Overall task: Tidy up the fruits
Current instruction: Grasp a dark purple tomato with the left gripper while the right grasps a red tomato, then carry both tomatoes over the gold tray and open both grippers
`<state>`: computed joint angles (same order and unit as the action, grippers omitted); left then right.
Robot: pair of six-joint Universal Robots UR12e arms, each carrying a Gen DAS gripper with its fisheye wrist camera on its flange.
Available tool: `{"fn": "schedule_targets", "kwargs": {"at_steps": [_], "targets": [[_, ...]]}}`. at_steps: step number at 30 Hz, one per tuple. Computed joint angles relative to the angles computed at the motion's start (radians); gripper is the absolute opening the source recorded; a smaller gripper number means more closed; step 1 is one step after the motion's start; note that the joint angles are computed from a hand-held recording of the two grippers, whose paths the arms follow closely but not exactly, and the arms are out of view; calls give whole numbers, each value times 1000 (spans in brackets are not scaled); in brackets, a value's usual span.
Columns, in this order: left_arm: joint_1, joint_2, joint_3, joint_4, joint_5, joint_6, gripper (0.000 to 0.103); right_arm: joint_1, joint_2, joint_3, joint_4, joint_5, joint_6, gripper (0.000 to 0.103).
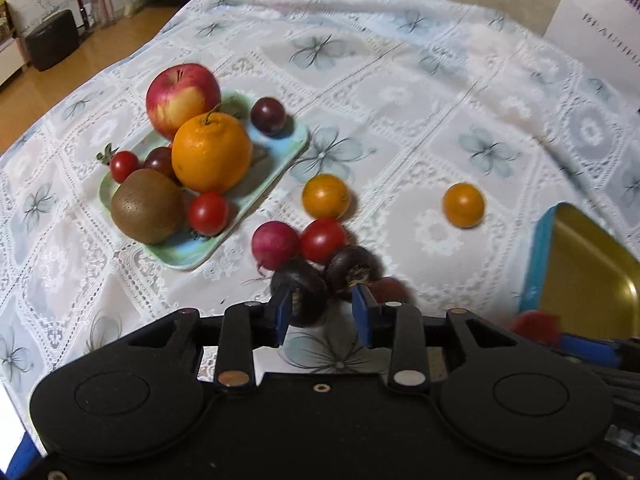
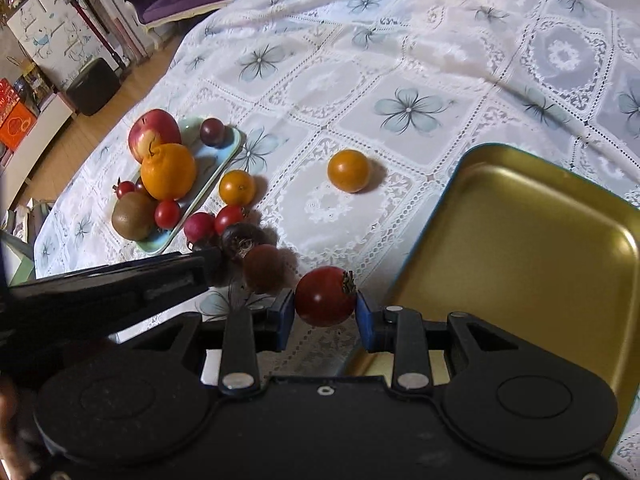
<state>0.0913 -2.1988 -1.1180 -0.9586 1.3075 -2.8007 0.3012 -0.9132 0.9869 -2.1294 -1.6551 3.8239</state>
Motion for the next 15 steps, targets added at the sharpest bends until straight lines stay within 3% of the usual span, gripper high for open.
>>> {"fn": "schedule_targets", "kwargs": {"at_steps": [8,15], "targets": [[-1,-56,60,-97,34,-50,49,-6,-34,53,-38,24,12,33],[2,-61,72,-101,14,-98,49,-13,-61,100,-57,32,33,34]]}}
